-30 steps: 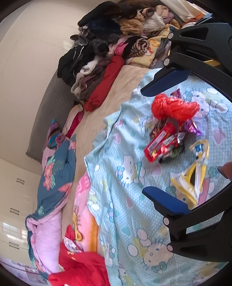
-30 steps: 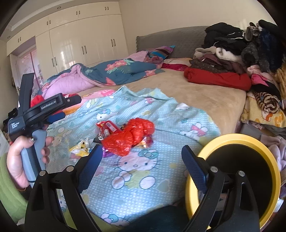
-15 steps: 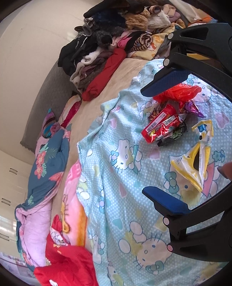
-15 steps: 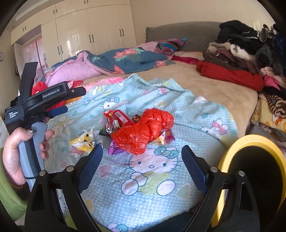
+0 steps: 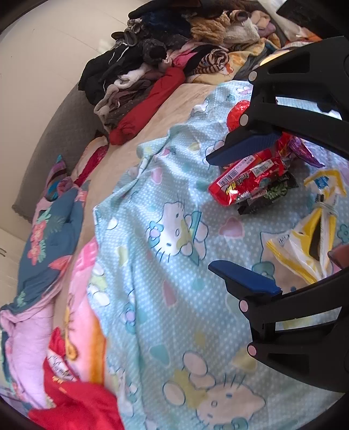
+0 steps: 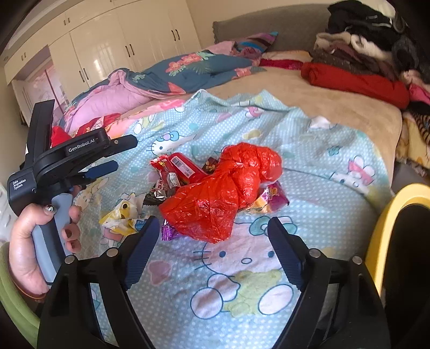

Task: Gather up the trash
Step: 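Grasp the red barcode snack packet with the left tool while the right tool grasps the red plastic bag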

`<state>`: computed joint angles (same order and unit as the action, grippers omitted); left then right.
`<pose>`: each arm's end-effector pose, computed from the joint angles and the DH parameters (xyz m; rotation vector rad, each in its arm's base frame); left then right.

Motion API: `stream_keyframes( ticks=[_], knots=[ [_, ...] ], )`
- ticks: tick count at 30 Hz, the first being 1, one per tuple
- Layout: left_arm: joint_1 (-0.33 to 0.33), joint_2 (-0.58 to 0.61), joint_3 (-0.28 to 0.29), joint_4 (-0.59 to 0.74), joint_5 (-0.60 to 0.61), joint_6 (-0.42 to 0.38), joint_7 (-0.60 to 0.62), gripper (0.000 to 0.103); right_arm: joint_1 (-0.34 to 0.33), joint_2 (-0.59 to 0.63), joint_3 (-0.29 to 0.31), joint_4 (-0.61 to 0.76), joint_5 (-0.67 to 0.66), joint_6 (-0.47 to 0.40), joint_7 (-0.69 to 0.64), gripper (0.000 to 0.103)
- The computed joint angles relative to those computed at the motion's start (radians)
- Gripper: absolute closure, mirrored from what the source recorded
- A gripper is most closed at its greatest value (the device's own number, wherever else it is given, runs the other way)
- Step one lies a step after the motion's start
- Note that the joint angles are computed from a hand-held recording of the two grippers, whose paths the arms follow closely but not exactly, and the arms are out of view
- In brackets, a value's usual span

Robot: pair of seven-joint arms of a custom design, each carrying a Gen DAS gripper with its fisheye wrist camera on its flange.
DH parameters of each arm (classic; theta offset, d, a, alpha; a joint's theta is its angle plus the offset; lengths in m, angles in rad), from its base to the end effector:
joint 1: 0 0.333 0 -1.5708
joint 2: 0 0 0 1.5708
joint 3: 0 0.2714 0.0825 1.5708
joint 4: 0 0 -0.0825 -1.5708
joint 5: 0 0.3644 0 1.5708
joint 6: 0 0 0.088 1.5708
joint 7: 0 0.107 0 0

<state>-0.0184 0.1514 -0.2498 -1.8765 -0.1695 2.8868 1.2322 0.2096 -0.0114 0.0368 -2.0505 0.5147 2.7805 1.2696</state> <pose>0.6056 -0.1480 0.5004 -2.0675 1.6312 -1.1641 0.5643 0.1194 0.4898 -1.7837 1.5600 -0.3541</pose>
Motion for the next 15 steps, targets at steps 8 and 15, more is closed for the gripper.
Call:
stream_keyframes(
  ticks=[8, 15],
  knots=[
    [0.012, 0.119, -0.033, 0.142, 0.004, -0.082, 0.031, 0.044, -0.009, 0.053, -0.005, 0.059, 0.075, -0.068, -0.032, 0.042],
    [0.040, 0.179, -0.065, 0.201, -0.035, -0.136, 0.037, 0.058, -0.016, 0.063, -0.001, 0.074, 0.148, -0.113, -0.117, 0.078]
  ],
)
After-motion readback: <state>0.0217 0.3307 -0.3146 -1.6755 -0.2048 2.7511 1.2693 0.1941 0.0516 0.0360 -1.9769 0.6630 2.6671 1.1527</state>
